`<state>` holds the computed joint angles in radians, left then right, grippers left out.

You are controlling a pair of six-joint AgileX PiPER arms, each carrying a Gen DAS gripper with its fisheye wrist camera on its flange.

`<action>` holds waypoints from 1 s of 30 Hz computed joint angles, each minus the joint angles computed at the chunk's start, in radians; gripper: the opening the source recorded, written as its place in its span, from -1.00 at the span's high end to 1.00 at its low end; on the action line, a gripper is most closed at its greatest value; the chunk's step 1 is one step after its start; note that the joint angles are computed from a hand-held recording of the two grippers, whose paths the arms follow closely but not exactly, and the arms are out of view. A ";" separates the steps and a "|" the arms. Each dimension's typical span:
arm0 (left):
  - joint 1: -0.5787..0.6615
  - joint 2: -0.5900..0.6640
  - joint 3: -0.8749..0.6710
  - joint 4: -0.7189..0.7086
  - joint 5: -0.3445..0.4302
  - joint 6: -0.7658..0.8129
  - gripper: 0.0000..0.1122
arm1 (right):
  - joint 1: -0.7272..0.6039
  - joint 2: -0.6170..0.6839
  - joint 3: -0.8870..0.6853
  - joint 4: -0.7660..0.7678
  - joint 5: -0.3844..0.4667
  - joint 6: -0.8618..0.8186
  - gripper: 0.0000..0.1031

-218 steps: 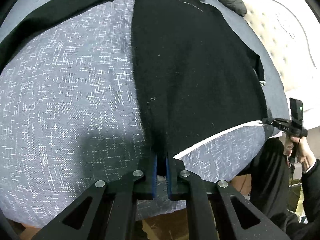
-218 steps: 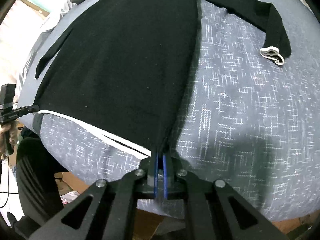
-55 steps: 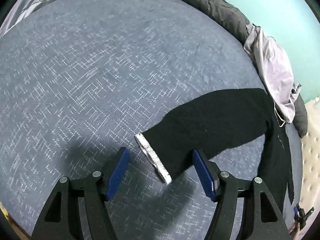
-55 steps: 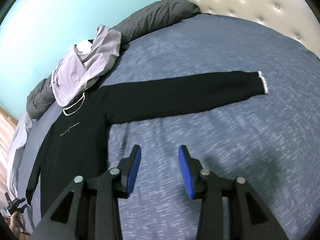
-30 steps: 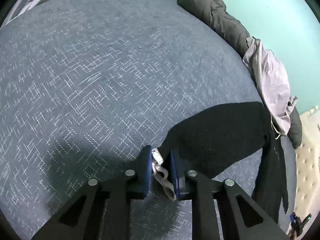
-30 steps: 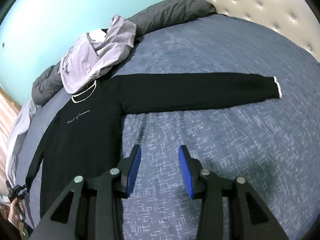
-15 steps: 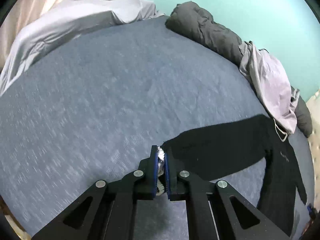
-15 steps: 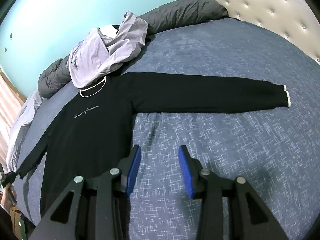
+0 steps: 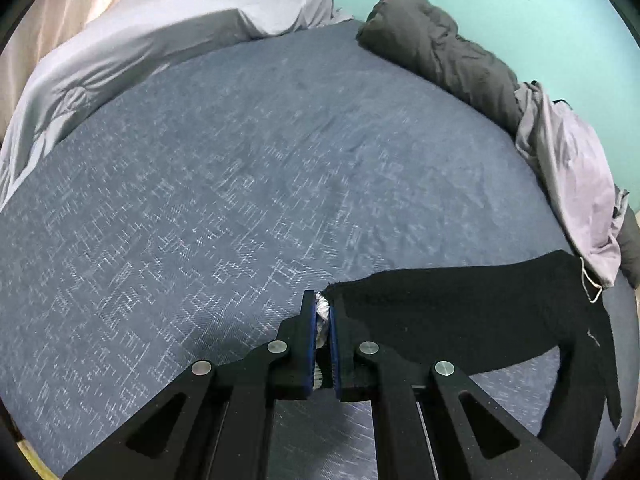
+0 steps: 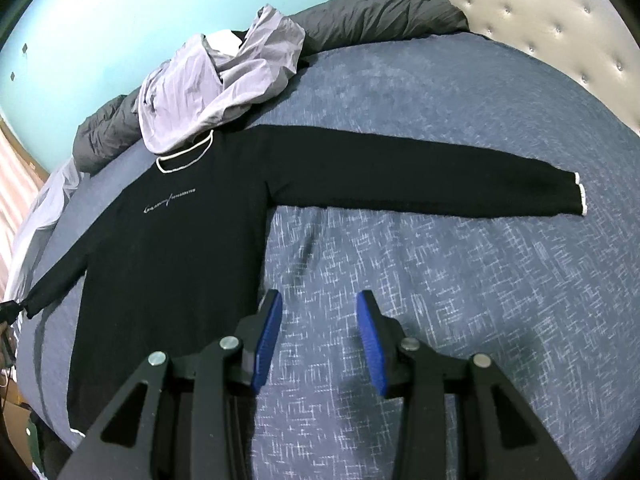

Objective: Fold clothes

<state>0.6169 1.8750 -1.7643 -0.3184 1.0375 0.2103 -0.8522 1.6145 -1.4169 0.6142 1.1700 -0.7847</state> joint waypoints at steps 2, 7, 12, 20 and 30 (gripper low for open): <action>-0.002 0.024 -0.018 0.005 0.005 -0.007 0.89 | 0.010 -0.002 0.010 -0.012 -0.005 0.001 0.24; -0.008 0.084 -0.116 0.009 0.040 -0.006 0.89 | 0.028 -0.009 0.025 -0.031 -0.013 0.013 0.24; -0.032 0.157 -0.257 0.049 0.094 -0.055 0.89 | 0.048 -0.024 0.041 -0.039 -0.015 0.024 0.24; -0.029 0.131 -0.161 0.150 0.046 -0.149 0.78 | 0.090 -0.047 0.068 -0.050 -0.023 0.043 0.24; -0.266 0.007 0.041 -0.221 0.131 0.166 0.43 | 0.110 -0.046 0.082 -0.022 -0.029 0.053 0.24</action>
